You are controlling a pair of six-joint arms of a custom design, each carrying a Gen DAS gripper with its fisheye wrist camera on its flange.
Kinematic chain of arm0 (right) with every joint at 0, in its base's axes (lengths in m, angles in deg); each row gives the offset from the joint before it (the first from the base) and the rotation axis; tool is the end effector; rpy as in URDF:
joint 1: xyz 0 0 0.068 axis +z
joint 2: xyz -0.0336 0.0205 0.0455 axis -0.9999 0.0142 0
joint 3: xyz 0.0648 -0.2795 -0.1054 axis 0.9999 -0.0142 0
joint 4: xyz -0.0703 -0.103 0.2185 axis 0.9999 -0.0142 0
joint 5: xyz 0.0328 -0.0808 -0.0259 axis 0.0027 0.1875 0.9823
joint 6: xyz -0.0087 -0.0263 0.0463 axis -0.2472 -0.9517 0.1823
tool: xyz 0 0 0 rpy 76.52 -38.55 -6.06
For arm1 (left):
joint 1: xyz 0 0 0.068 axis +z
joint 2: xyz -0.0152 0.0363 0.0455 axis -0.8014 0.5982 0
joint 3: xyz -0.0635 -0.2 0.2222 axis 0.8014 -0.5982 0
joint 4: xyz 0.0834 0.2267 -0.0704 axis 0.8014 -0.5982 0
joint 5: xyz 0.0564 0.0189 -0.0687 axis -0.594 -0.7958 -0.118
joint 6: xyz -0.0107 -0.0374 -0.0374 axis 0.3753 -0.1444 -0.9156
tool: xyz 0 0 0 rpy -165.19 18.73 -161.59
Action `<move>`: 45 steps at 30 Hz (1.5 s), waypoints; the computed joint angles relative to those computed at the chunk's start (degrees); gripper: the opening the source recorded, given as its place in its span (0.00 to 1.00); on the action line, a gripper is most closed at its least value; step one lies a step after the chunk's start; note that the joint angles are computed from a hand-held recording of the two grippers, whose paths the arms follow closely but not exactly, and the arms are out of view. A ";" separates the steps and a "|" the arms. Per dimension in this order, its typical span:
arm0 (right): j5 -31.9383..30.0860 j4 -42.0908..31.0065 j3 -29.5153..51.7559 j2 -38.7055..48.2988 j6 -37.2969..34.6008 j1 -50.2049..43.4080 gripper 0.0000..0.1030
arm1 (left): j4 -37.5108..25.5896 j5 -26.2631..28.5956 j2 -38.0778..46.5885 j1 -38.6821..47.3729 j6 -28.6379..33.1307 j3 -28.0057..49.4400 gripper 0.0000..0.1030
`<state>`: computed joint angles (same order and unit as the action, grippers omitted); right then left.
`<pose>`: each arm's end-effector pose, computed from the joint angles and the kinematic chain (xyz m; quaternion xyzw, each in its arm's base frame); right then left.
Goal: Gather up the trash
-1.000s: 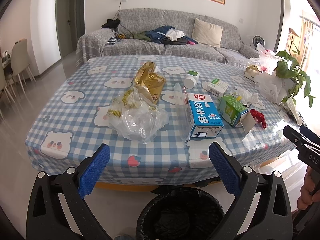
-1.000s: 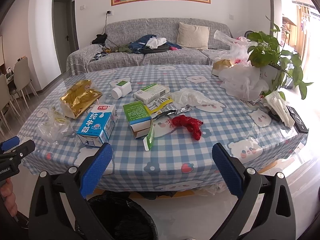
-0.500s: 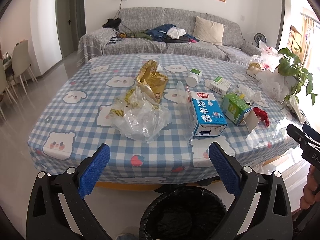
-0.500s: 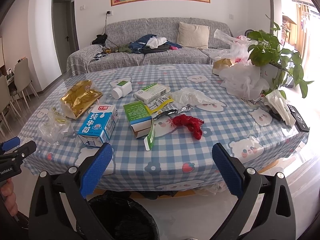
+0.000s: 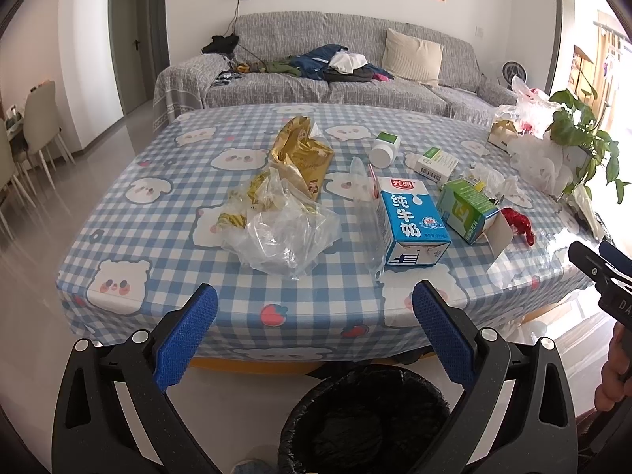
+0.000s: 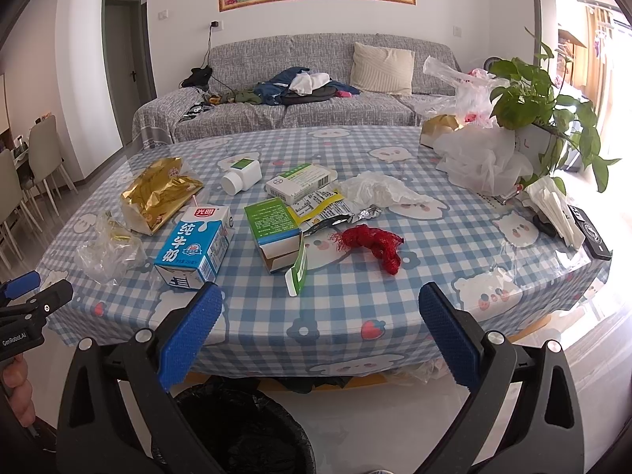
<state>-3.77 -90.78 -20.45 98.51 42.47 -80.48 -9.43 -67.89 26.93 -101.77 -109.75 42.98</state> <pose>0.2758 0.0530 0.3195 -0.2137 0.8745 0.1290 0.4159 0.1572 -0.1396 0.3013 -0.2445 0.8851 0.0894 0.3857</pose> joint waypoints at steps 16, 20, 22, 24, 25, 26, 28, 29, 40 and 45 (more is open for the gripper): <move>0.04 0.08 -0.05 -0.03 0.06 -0.07 0.94 | 0.64 0.35 0.23 0.29 0.76 -0.04 0.94; 0.14 0.21 -0.15 0.00 -0.08 -0.04 0.94 | 0.67 0.41 0.29 0.29 0.78 0.01 0.94; 0.06 0.19 -0.14 0.00 0.00 -0.11 0.94 | 0.64 0.38 0.33 0.25 0.70 0.04 0.94; 0.14 0.37 -0.28 -0.06 -0.05 -0.04 0.94 | 0.59 0.37 0.37 0.25 0.69 0.08 0.94; 0.08 0.24 -0.13 0.02 -0.06 -0.14 0.94 | 0.55 0.35 0.32 0.10 0.54 -0.01 0.94; 0.08 0.27 -0.17 0.06 -0.05 -0.10 0.94 | 0.58 0.38 0.35 0.25 0.76 0.08 0.94; 0.15 0.22 -0.16 0.02 0.04 -0.08 0.94 | 0.60 0.40 0.30 0.22 0.72 0.01 0.94; 0.23 0.20 -0.18 0.07 0.05 -0.02 0.94 | 0.61 0.46 0.29 0.23 0.75 0.00 0.94; 1.74 1.17 1.45 3.33 0.48 3.31 0.94 | 5.19 3.30 -1.13 6.66 7.05 -2.10 0.94; 3.54 1.58 4.27 7.47 0.99 6.38 0.94 | 9.48 6.23 -1.17 12.78 12.65 -3.44 0.94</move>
<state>-0.22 -89.20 -16.18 105.98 43.46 -74.11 0.06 -61.67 25.76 -89.00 -97.10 39.54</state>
